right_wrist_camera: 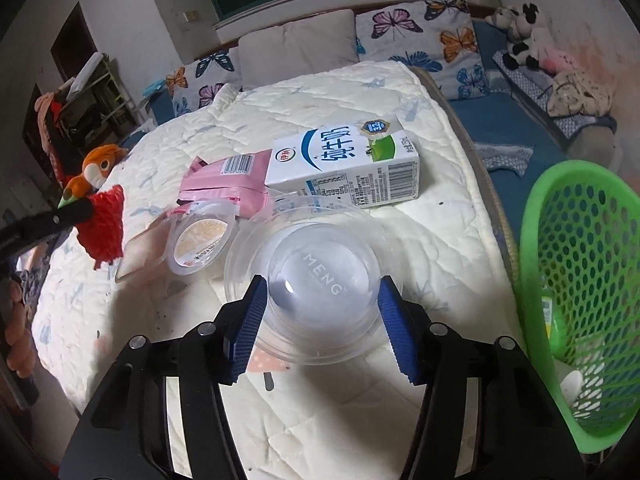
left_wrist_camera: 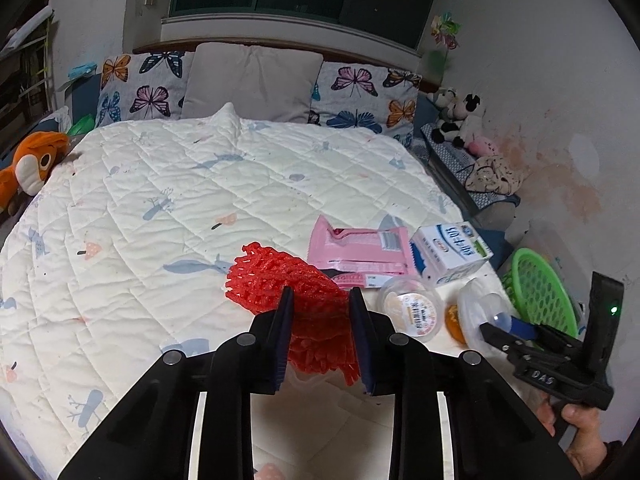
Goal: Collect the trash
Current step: 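Grasp the red mesh net with the left gripper while the right gripper grasps the clear lid, then carry the clear lid over the green basket and open the right gripper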
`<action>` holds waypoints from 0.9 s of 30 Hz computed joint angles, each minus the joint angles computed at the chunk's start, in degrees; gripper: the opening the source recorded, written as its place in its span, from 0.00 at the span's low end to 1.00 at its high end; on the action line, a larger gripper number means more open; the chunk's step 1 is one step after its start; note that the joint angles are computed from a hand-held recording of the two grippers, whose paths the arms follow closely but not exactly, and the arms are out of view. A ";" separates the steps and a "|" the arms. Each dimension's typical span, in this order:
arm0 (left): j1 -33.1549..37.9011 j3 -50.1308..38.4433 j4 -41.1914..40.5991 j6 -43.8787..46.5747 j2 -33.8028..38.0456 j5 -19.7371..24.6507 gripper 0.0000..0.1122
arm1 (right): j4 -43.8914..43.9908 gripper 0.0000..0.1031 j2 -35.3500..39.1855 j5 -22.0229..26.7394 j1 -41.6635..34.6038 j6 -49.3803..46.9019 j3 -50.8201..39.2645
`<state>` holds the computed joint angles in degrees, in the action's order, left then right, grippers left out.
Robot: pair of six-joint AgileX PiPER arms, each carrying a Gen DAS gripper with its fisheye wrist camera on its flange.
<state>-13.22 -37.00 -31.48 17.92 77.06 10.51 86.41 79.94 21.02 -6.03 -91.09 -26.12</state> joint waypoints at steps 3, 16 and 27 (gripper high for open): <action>-0.78 0.27 2.11 -2.16 -1.56 0.27 0.24 | 0.93 0.55 -1.61 0.11 -0.31 -1.30 0.90; -8.37 -2.04 11.80 -14.86 -4.28 2.11 0.23 | -13.81 0.55 -13.21 12.19 -15.13 7.25 2.75; -19.79 -8.42 26.87 -33.32 0.54 2.24 0.22 | -17.73 0.55 -10.78 22.44 -38.16 -1.05 1.85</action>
<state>-33.01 -45.41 -4.61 -15.41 77.61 12.75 68.68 69.17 43.46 -44.19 -92.15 -24.27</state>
